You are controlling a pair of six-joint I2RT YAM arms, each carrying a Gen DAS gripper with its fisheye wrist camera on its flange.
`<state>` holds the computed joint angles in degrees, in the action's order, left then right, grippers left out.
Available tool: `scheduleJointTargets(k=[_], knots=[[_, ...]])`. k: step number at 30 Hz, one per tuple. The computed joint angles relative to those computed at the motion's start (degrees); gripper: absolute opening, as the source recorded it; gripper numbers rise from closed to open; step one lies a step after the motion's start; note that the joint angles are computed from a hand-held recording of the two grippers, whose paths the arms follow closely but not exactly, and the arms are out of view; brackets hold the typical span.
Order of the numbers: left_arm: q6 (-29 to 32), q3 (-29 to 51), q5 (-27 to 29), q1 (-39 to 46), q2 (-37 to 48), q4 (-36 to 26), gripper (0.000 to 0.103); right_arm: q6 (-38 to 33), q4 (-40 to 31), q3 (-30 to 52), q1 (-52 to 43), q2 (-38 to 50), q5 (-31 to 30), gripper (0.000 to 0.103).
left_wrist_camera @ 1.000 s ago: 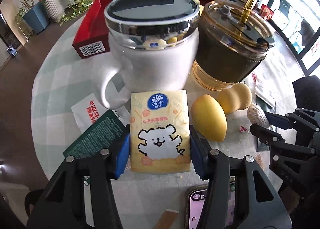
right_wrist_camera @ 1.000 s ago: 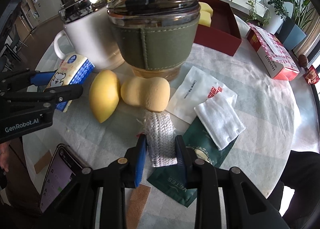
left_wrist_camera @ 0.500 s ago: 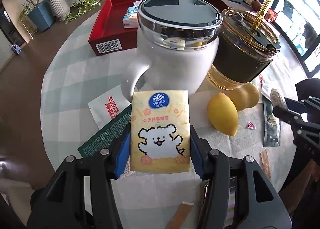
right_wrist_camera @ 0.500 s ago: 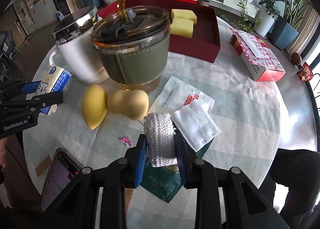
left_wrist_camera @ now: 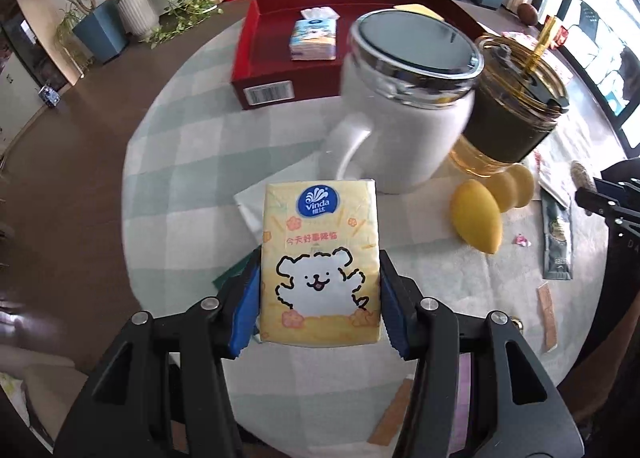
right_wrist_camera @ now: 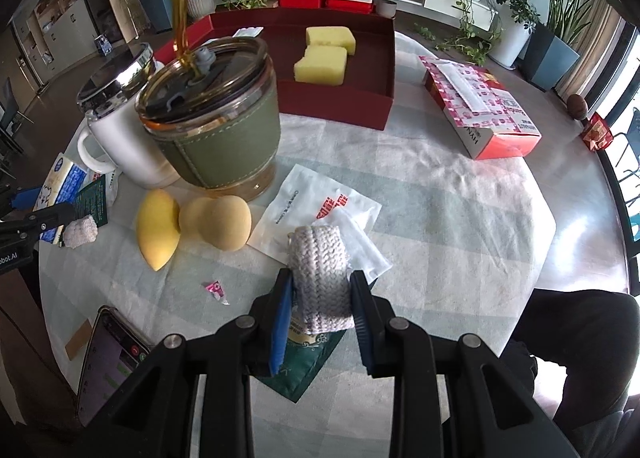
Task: Organize soft objects
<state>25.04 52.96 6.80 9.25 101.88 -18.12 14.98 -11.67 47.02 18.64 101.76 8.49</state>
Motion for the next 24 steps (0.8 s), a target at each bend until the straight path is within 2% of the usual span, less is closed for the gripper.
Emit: scheduleJointTargets(k=[11, 24], knots=[[1.4, 5.36, -1.71, 4.82, 4.32, -0.37, 0.05, -0.65, -0.57, 1.57, -2.3, 0.54, -0.7, 0.031], [0.09, 18.71, -3.9, 4.68, 12.92, -3.36, 0.05, -3.4, -3.55, 9.2, -7.16, 4.33, -1.26, 0.031]])
